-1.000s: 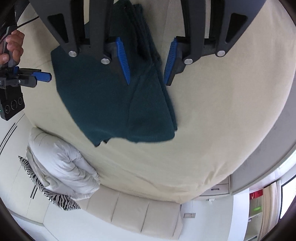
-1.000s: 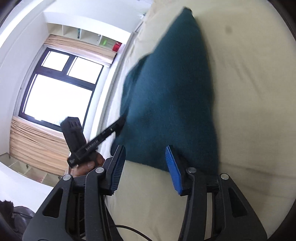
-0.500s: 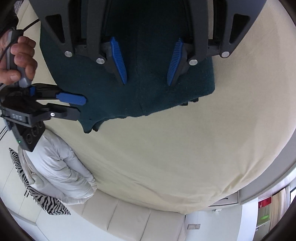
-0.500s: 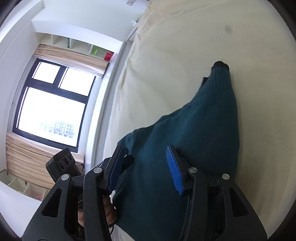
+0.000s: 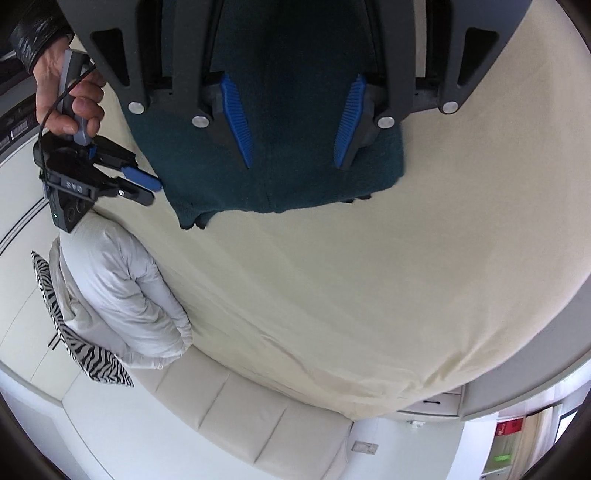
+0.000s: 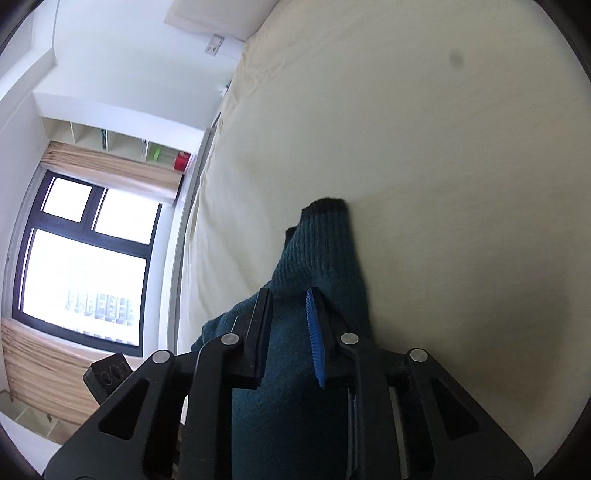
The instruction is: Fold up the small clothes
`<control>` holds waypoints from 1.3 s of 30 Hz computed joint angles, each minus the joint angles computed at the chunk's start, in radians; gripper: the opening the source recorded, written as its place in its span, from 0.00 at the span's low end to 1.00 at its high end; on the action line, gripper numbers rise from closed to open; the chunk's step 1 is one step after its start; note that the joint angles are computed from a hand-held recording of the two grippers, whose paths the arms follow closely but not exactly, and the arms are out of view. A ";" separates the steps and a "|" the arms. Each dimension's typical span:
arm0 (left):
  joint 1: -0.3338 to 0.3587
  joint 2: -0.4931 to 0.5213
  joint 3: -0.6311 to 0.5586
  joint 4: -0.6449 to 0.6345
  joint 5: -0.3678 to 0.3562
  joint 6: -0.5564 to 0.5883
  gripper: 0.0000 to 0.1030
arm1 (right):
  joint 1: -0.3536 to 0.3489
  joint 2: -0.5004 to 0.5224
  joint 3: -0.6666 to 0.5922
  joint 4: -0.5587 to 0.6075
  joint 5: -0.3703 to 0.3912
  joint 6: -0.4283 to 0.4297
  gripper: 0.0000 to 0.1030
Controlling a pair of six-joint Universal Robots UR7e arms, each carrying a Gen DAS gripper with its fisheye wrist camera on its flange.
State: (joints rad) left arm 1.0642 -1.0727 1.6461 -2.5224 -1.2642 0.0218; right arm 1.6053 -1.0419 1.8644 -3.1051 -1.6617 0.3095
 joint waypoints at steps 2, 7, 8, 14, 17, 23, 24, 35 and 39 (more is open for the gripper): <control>0.006 -0.045 0.030 -0.025 -0.028 -0.022 0.53 | 0.026 -0.043 0.048 -0.012 0.010 -0.045 0.32; 0.014 -0.073 0.072 0.037 -0.001 -0.024 0.59 | 0.106 -0.073 0.144 -0.054 0.201 -0.135 0.61; 0.023 -0.063 0.069 0.058 0.005 -0.040 0.59 | 0.120 -0.060 0.144 -0.020 0.215 -0.146 0.65; 0.037 -0.085 0.084 0.038 -0.023 -0.073 0.59 | 0.059 -0.060 0.212 -0.067 0.275 -0.085 0.62; 0.042 -0.119 0.087 0.035 -0.033 -0.080 0.63 | 0.098 -0.111 0.237 -0.092 0.168 -0.074 0.66; 0.095 -0.146 0.068 0.159 -0.142 -0.148 0.66 | 0.126 -0.191 0.277 -0.090 0.080 -0.111 0.84; 0.099 -0.146 0.068 0.166 -0.153 -0.152 0.66 | 0.110 -0.207 0.291 -0.057 0.086 -0.092 0.84; 0.112 -0.085 -0.019 0.295 -0.222 -0.207 0.64 | -0.029 -0.212 0.398 -0.052 0.256 -0.058 0.80; 0.124 -0.068 -0.049 0.341 -0.265 -0.255 0.64 | -0.013 -0.186 0.367 -0.012 0.228 -0.062 0.79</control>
State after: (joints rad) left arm 1.1881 -1.1406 1.5971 -2.1814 -1.5292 -0.2336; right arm 1.5927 -1.2279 2.2316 -3.1173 -1.4332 0.2471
